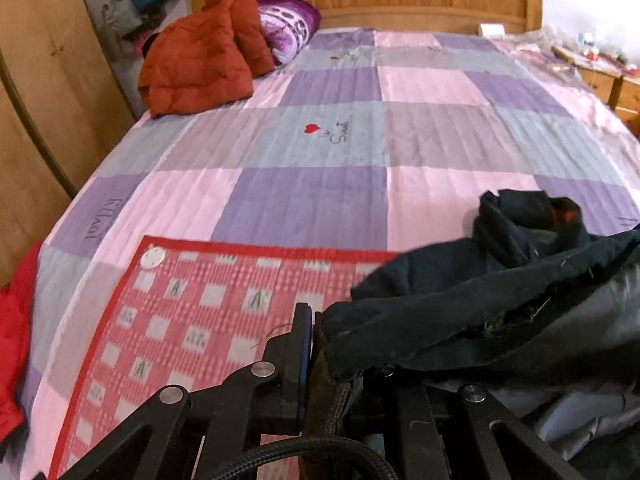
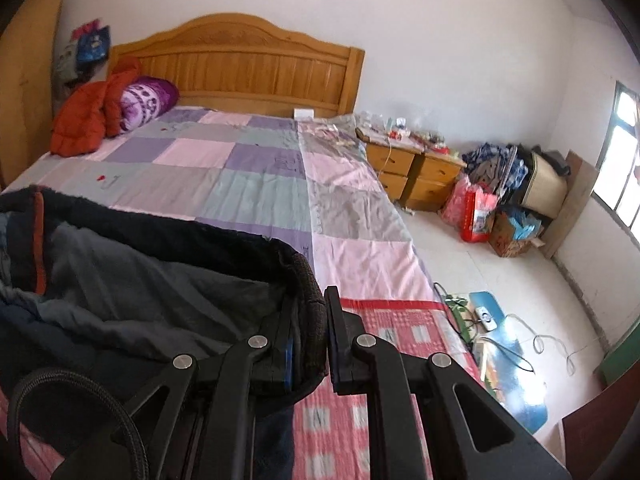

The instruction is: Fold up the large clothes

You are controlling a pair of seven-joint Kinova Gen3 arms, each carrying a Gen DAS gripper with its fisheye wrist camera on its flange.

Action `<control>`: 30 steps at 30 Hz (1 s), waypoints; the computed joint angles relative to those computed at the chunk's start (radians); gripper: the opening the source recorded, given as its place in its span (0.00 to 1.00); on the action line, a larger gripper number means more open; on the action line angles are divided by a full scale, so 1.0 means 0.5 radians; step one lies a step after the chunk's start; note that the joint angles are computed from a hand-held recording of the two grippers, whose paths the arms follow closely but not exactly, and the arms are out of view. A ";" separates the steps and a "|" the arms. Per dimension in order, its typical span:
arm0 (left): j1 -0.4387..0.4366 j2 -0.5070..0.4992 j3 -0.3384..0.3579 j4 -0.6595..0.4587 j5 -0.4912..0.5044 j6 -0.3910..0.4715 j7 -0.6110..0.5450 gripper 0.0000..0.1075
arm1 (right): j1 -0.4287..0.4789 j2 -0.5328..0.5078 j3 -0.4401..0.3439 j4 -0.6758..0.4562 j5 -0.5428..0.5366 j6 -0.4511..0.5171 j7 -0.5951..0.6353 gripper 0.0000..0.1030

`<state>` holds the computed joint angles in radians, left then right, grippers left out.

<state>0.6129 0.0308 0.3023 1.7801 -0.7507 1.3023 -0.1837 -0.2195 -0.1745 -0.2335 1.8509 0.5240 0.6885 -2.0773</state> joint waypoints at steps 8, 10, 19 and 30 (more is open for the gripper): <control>0.021 0.362 -0.554 -0.171 0.157 -0.371 -0.324 0.09 | -0.142 0.662 0.143 -0.443 0.209 -0.002 -0.144 0.13; 0.016 0.462 -0.644 -0.217 0.205 -0.451 -0.383 0.09 | -0.195 0.785 0.209 -0.527 0.234 -0.001 -0.175 0.13; -0.227 0.786 -0.763 -0.328 0.817 -0.720 -0.950 0.13 | -0.168 1.383 0.310 -1.044 -0.283 0.310 0.179 0.19; -0.187 0.289 -0.721 -0.056 0.667 -0.926 -0.825 0.38 | -0.055 0.735 0.325 -0.400 -0.579 -0.489 0.587 0.82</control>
